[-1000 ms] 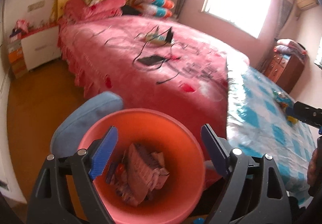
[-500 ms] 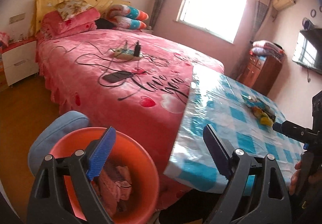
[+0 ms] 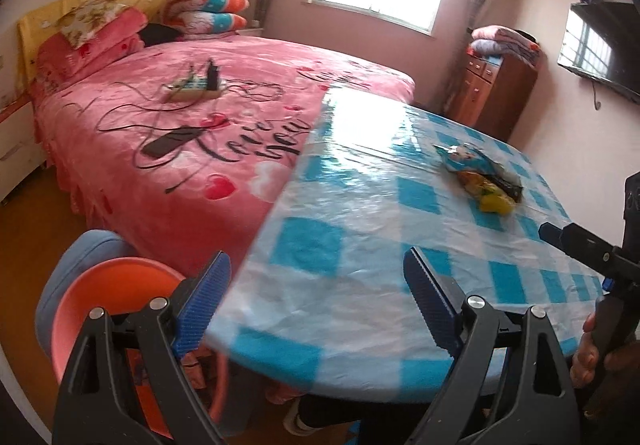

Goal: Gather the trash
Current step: 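Move both grippers back over the remaining trash on the table, then grasp the white wet-wipe packet with the right gripper while the left approaches the blue snack bag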

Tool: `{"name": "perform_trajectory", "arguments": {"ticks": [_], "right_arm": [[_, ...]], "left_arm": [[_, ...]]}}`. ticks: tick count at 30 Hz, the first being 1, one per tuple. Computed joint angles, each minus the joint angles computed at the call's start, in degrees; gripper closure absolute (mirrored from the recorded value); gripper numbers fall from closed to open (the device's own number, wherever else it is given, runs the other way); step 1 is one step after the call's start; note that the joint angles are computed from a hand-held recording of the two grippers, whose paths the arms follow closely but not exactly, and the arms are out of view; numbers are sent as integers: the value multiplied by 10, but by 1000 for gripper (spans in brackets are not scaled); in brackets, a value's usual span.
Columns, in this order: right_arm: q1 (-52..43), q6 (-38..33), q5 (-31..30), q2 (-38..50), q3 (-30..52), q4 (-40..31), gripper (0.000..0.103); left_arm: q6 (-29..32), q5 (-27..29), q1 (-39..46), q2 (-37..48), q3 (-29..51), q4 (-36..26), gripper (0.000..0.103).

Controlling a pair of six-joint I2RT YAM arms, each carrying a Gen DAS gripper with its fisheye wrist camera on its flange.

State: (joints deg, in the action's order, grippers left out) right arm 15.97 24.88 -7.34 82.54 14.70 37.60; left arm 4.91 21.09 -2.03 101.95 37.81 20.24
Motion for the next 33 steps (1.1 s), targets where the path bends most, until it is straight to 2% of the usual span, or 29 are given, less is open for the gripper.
{"name": "perform_trajectory", "arguments": {"ticks": [7, 16, 26, 33], "right_arm": [[-84, -17, -36, -44, -50, 6, 5], [-220, -55, -114, -54, -85, 29, 5], [-376, -89, -220, 10, -93, 74, 5], [-470, -100, -298, 49, -56, 23, 5]], "left_arm": [[-8, -25, -94, -3, 34, -31, 14], [-25, -62, -205, 40, 131, -80, 14], [-61, -92, -294, 147, 311, -146, 14], [-67, -111, -342, 249, 490, -224, 14]]}}
